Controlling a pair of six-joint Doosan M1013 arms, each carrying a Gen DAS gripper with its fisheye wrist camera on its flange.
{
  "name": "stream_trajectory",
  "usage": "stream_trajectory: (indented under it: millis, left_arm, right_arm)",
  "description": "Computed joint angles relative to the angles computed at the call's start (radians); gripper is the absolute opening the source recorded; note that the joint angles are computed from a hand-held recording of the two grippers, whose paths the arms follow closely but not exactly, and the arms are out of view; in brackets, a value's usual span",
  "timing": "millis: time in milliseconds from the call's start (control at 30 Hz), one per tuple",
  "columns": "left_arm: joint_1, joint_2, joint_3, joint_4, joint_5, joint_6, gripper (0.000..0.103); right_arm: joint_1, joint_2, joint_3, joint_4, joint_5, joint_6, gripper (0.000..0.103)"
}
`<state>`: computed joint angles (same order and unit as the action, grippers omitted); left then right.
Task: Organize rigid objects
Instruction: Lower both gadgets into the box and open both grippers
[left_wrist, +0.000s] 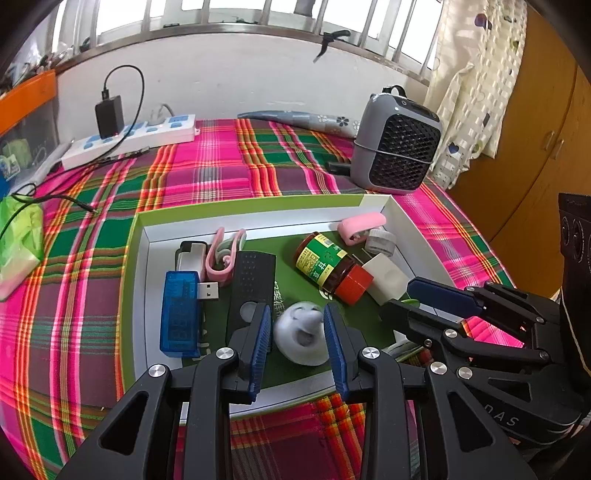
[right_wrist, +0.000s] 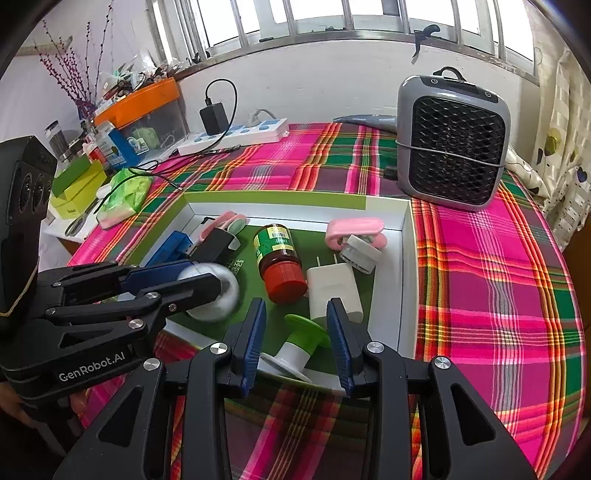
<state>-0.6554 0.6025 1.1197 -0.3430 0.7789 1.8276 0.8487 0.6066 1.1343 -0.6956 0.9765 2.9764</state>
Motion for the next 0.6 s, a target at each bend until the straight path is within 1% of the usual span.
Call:
stream_trajectory:
  millis: [433,600]
  left_arm:
    - [-0.003,-0.003,0.005,0.014,-0.001,-0.004,0.029]
    - [-0.006,-0.021,0.03,0.031,-0.019,-0.013,0.029]
  right_arm:
    - [0.004,-0.005,0.007,-0.011,0.01,0.023,0.036]
    - [0.009,-0.007,0.009,-0.018,0.014,0.032,0.036]
